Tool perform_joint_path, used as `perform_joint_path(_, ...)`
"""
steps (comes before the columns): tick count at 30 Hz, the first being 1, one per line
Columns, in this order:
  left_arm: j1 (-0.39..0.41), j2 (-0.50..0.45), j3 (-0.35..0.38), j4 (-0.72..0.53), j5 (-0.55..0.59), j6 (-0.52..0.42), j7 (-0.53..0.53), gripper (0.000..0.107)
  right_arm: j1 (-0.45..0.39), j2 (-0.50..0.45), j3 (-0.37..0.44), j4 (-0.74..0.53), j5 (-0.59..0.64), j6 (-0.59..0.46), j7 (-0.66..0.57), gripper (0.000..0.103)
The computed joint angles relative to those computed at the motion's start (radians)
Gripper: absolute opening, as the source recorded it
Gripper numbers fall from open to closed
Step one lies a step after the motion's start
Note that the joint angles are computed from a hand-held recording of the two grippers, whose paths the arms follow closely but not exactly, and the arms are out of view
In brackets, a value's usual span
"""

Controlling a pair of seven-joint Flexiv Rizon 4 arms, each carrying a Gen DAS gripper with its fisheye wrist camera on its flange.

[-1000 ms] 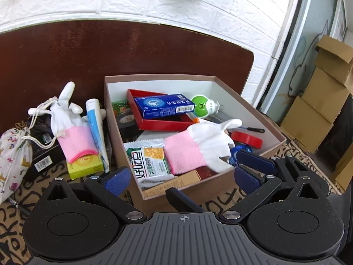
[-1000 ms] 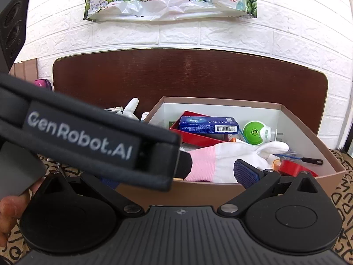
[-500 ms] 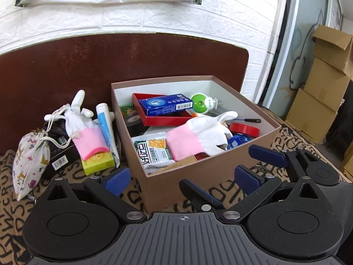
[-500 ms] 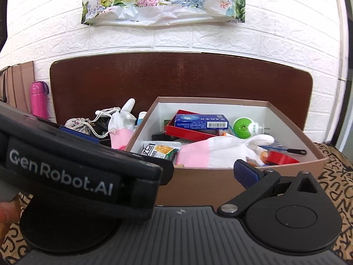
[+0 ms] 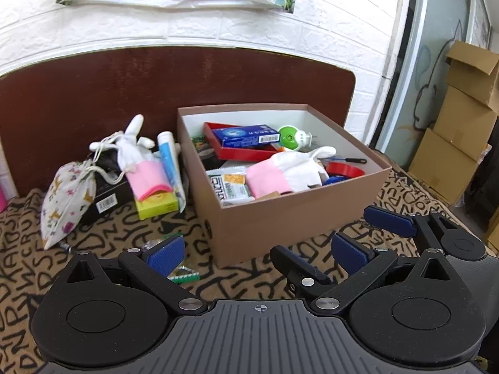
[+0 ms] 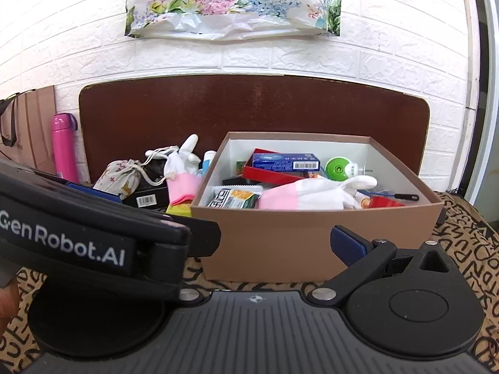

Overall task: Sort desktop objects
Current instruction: 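Open the left tool to drop the packet and withdraw from the box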

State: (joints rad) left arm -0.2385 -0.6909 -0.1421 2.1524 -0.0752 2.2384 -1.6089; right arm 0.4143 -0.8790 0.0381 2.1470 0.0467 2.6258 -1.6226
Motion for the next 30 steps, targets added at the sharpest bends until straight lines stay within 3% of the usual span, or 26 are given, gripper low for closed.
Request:
perform_joint_path(21,-0.050,0.013,0.045,0.094,-0.070,0.055,0.009,0.103,0.042,0.007,0.014,0.068,0.034,0.017,-0.015,0.103)
perform_joint_path(30,0.000,0.010,0.026,0.111,-0.032,0.066,-0.024,0.103,0.072,0.009,0.012,0.060,0.056,-0.003,-0.032,0.103)
